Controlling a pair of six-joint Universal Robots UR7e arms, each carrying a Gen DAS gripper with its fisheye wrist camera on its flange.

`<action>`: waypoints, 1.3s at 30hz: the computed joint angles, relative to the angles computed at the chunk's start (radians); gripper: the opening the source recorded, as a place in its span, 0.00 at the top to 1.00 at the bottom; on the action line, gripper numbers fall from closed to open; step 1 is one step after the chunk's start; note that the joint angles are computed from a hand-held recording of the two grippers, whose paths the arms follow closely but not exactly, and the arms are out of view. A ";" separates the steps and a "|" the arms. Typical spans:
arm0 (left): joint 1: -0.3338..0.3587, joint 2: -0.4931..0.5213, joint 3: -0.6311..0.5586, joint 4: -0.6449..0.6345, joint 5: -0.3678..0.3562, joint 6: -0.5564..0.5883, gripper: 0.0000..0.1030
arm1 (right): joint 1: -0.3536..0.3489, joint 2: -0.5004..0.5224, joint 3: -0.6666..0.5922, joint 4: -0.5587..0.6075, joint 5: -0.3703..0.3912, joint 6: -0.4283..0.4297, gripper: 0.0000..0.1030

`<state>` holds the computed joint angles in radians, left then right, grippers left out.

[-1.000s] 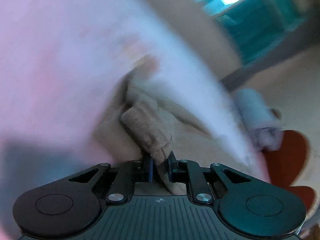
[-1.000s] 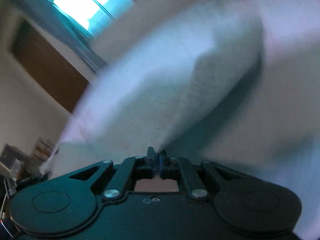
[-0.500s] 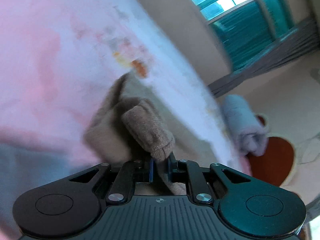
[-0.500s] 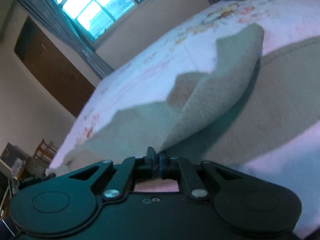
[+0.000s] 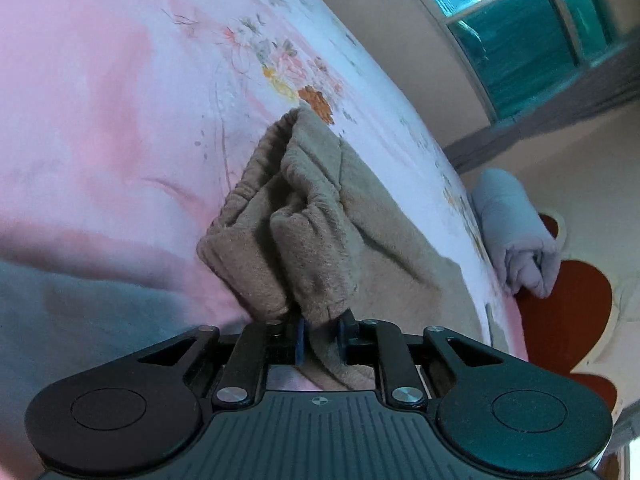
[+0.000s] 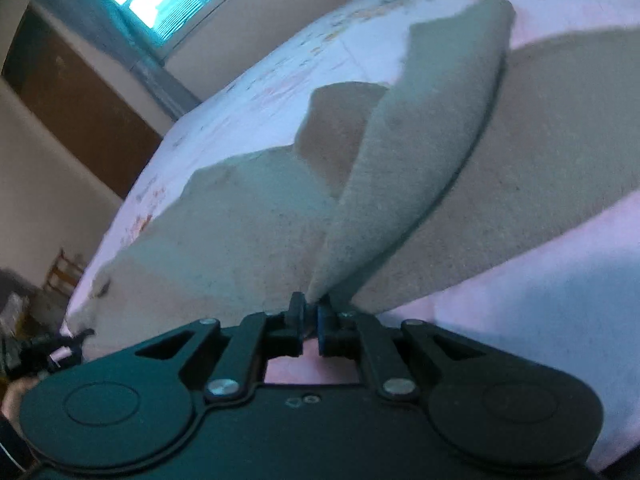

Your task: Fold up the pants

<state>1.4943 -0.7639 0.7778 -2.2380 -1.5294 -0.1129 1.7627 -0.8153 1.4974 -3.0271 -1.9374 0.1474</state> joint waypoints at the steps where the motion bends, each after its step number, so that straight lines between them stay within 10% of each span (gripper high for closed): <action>1: -0.008 -0.017 0.026 -0.020 0.014 -0.001 0.73 | -0.001 -0.011 0.004 -0.001 0.012 0.016 0.91; 3: -0.018 -0.053 0.084 -0.068 0.017 0.010 0.52 | 0.015 -0.032 0.017 -0.032 -0.029 -0.006 0.88; 5: -0.048 -0.107 0.170 -0.151 0.088 0.026 0.01 | 0.019 -0.065 0.046 -0.076 -0.043 -0.030 0.86; 7: -0.098 -0.146 0.254 -0.264 0.243 0.078 0.00 | 0.014 -0.103 0.072 -0.101 -0.051 -0.018 0.84; 19: -0.324 -0.006 0.392 -0.558 0.647 0.462 0.00 | 0.015 -0.080 -0.059 -0.100 -0.219 -0.224 0.74; 31: -0.430 0.089 0.470 -0.582 0.737 0.455 0.00 | 0.024 0.142 -0.416 0.034 -0.351 -0.532 0.55; 39: -0.437 0.136 0.457 -0.615 0.811 0.445 0.00 | 0.002 0.404 -0.865 0.361 -0.497 -0.533 0.61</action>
